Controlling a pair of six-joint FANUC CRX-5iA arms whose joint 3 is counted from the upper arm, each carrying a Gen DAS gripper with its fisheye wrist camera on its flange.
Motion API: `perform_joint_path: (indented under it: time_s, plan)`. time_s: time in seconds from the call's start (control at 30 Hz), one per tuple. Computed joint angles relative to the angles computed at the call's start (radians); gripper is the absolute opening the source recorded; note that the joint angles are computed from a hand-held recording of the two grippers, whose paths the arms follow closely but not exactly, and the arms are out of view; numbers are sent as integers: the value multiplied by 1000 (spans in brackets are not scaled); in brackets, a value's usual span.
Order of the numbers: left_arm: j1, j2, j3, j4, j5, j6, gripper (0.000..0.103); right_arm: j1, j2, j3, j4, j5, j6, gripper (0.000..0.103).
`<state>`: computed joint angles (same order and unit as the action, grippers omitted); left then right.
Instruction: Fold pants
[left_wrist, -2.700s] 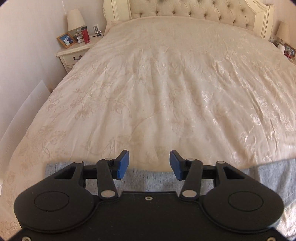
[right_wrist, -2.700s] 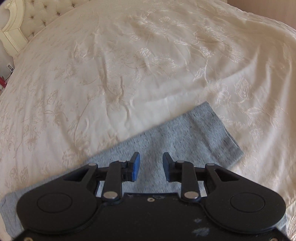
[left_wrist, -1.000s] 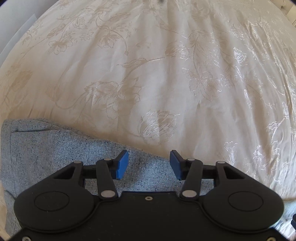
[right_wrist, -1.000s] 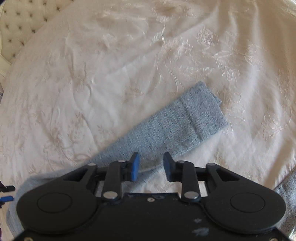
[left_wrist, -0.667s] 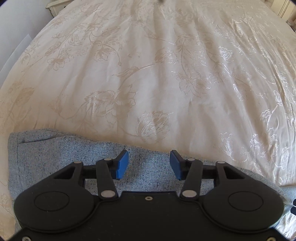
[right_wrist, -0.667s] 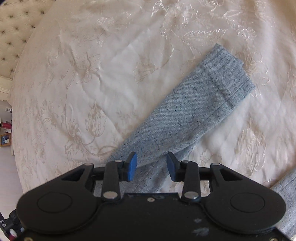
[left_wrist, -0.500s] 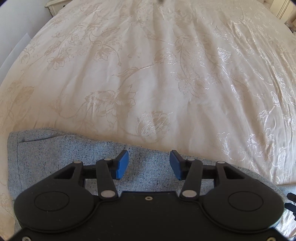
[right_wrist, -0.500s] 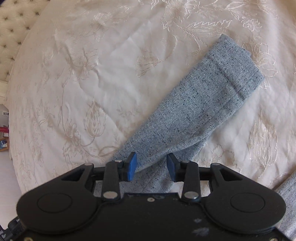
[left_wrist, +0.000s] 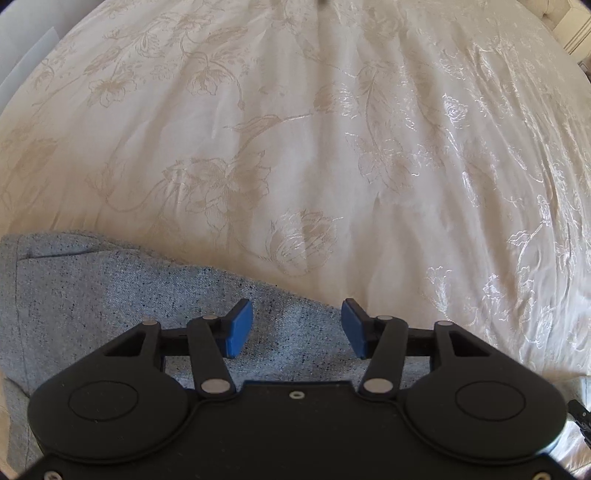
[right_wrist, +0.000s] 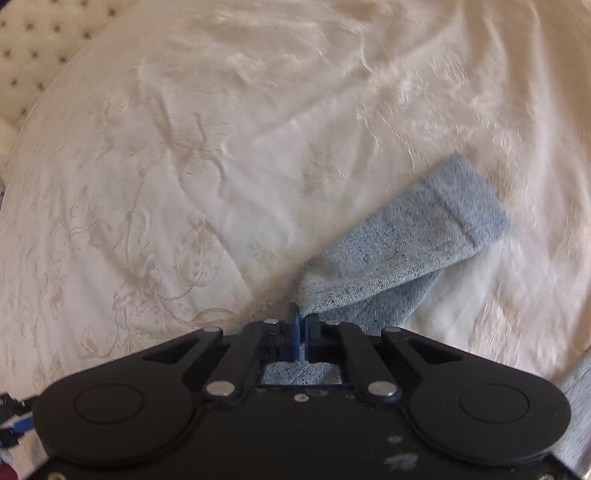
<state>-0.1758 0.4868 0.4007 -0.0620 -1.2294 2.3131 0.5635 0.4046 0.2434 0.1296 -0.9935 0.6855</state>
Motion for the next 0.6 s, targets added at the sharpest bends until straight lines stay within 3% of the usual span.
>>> perform_joint_path:
  time_s: [0.23,0.4,0.43,0.47,0.5,0.6]
  plan:
    - [16,41,20,68,3,38,63,2,-48,-54,12,30,41,3]
    - [9,133,127,64,-124,21,61,0,-64,-74,0,41,34,3]
    - [6,152,150,57,-156,16,46,2,-72,-84,-1,45,33,3]
    - [4,155,146,53,-156,11,24,1,-76,-86,-4,45,37,3]
    - [5,139,116,54,-125,21,6,0,-80,-87,-9,46,43,3]
    - [6,19,-38,46,47,94,6,-3,-73,-67,-15,34,65,4]
